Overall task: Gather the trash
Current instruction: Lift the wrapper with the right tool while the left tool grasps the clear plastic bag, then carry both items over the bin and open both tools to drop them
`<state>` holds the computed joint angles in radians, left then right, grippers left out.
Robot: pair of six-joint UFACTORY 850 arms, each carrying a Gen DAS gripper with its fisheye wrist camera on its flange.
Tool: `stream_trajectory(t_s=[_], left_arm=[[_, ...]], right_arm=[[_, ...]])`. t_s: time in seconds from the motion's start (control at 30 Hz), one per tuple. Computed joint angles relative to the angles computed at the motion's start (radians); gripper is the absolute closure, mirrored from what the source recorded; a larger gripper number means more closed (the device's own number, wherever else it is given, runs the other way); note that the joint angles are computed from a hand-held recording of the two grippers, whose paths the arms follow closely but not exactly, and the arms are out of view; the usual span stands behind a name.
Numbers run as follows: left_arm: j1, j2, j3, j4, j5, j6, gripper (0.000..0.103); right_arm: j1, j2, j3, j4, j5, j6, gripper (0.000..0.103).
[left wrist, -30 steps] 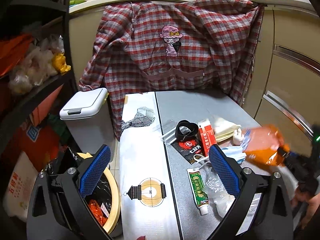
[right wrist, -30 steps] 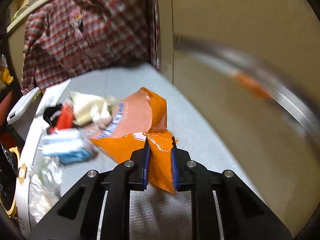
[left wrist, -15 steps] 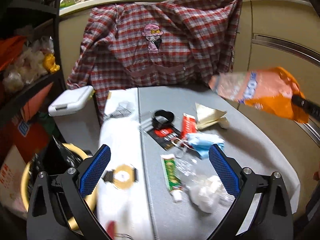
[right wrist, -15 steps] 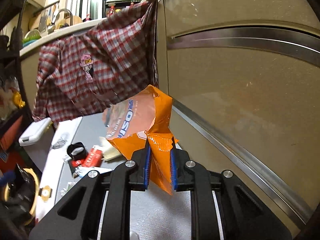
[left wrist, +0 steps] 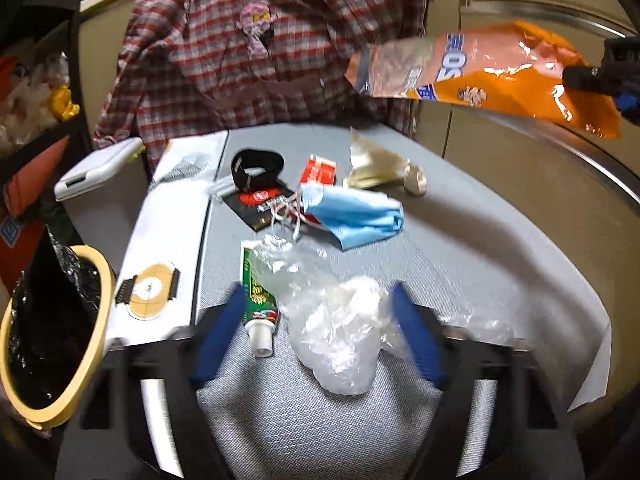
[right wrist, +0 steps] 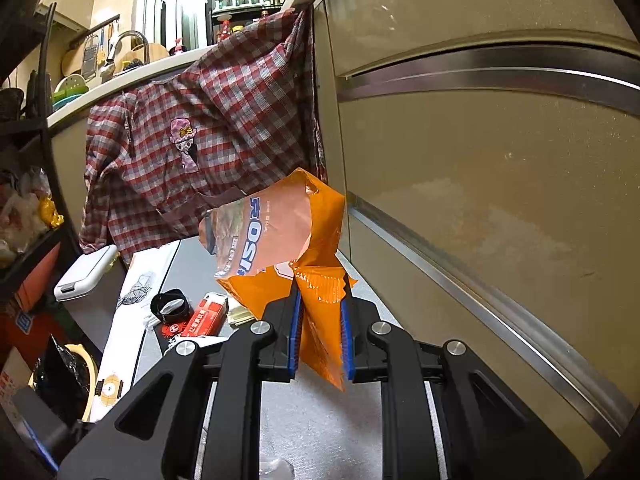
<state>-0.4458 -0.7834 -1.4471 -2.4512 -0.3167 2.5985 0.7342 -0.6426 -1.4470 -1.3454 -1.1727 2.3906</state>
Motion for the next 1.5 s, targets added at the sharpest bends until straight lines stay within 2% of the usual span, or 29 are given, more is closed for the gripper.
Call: stream_trajectory(t_s=[0.03, 0.07, 0.13, 0.2, 0.3, 0.47, 0.6, 0.73, 0.97, 1.17, 1.5], left_arm=[[0.003, -0.003, -0.007, 0.054, 0.0, -0.05, 0.063], [0.004, 0.0, -0.007, 0.066, 0.001, -0.059, 0.065], [-0.001, 0.012, 0.002, -0.026, 0.017, 0.041, 0.072], [0.003, 0.026, 0.015, -0.047, -0.003, 0.048, 0.074], [0.026, 0.053, 0.029, 0.06, -0.048, -0.083, 0.075], [0.054, 0.096, 0.06, 0.11, -0.125, -0.149, 0.075], [0.079, 0.135, 0.079, 0.109, -0.163, -0.164, 0.076], [0.105, 0.167, 0.076, 0.06, -0.15, -0.121, 0.076], [0.16, 0.2, 0.058, -0.049, -0.103, -0.031, 0.076], [0.209, 0.213, 0.043, -0.139, -0.047, 0.063, 0.076], [0.285, 0.185, -0.001, -0.27, 0.031, 0.172, 0.076]], right_arm=[[0.0, 0.0, 0.0, 0.001, 0.001, 0.002, 0.086], [0.0, -0.001, 0.0, 0.004, 0.0, 0.001, 0.086], [0.0, 0.002, 0.005, 0.006, 0.001, 0.008, 0.086], [0.001, 0.002, 0.006, 0.008, -0.005, 0.012, 0.086], [0.001, 0.001, 0.003, 0.011, -0.011, 0.015, 0.086], [0.004, 0.0, -0.001, 0.007, -0.015, 0.015, 0.086], [0.009, 0.0, -0.007, -0.008, -0.013, 0.015, 0.086], [0.016, -0.014, -0.039, -0.029, -0.001, 0.001, 0.086], [0.03, -0.106, -0.204, -0.093, 0.056, -0.089, 0.086], [0.04, -0.217, -0.392, -0.128, 0.162, -0.198, 0.086], [0.051, -0.455, -0.786, -0.023, 0.333, -0.482, 0.086]])
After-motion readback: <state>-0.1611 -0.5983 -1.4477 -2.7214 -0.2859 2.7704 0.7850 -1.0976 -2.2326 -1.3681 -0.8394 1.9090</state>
